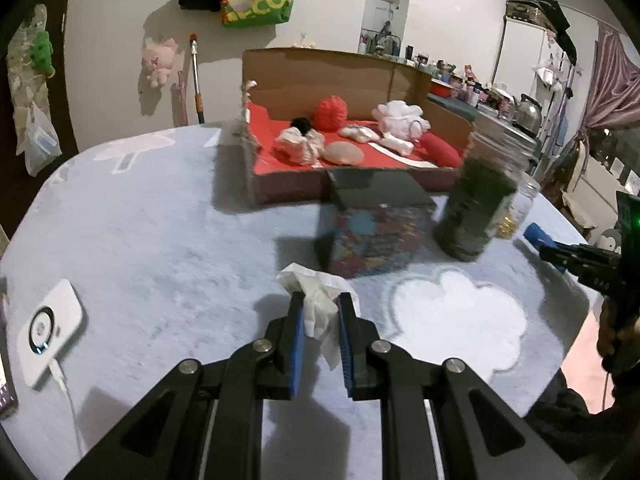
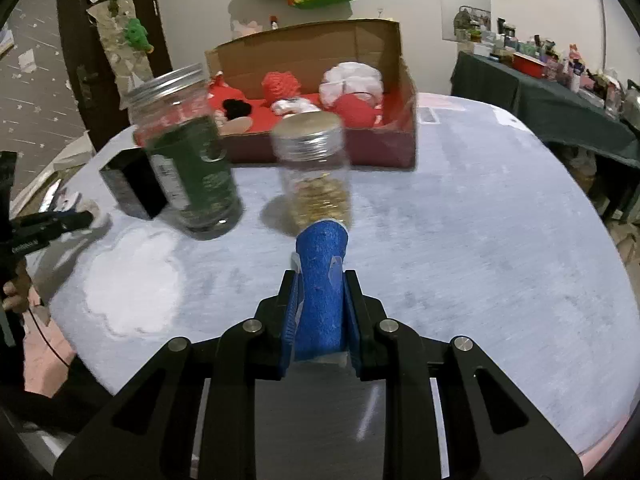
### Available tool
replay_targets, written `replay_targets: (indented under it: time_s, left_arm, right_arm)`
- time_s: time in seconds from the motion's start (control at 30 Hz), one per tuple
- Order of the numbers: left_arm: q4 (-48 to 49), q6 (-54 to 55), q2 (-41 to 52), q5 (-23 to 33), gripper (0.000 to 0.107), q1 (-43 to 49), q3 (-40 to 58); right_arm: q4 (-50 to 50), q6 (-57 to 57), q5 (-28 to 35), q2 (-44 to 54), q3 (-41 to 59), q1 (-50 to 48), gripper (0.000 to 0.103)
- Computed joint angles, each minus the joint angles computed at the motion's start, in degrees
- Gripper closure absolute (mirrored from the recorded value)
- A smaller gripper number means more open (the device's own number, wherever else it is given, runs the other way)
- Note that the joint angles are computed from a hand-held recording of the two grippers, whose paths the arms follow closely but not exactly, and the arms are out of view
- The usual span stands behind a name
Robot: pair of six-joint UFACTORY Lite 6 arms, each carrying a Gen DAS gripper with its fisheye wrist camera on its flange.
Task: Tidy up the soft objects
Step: 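Carry the white tissue and blue sponge stick into the red box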
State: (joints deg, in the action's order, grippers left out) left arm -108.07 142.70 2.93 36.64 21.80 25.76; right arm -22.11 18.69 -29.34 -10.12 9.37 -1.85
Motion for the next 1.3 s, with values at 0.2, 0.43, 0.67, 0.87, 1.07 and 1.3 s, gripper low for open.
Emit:
replay_targets:
  time_s: [0.2,0.43,0.67,0.87,1.07,1.3]
  left_arm:
    - [0.58,2.76,4.20,2.55,0.091,1.24,4.46]
    - [6.38,-1.35,11.42,3.28,0.091,0.84,12.91]
    - [14.79,-8.58,14.96,6.38,0.091,0.98,20.22]
    - [18.12,-11.61,14.59,6.02,0.091,-0.77,24.36]
    - [22.62,-17.20,15.55,5.18,0.091,-4.30,30.54]
    - [31.17,-30.25,21.08,4.41,0.091,-11.79,43.22]
  right_arm:
    - [-7.43,0.86,-1.25,3.35,3.37,-6.92,0.082]
    - [-17.49,4.50,-1.30,8.06,9.18,-13.28,0.082]
    - [-29.61,10.72,-1.91,12.69,15.84,-16.25,0.082]
    - [-36.22,14.79,-0.53,14.55,21.43,-15.45,0.082]
    - [-42.65,19.17,2.33,17.42,28.99,-13.42,0.082]
    - [-63.64,39.68,0.82,22.86,42.44,-11.90,0.082]
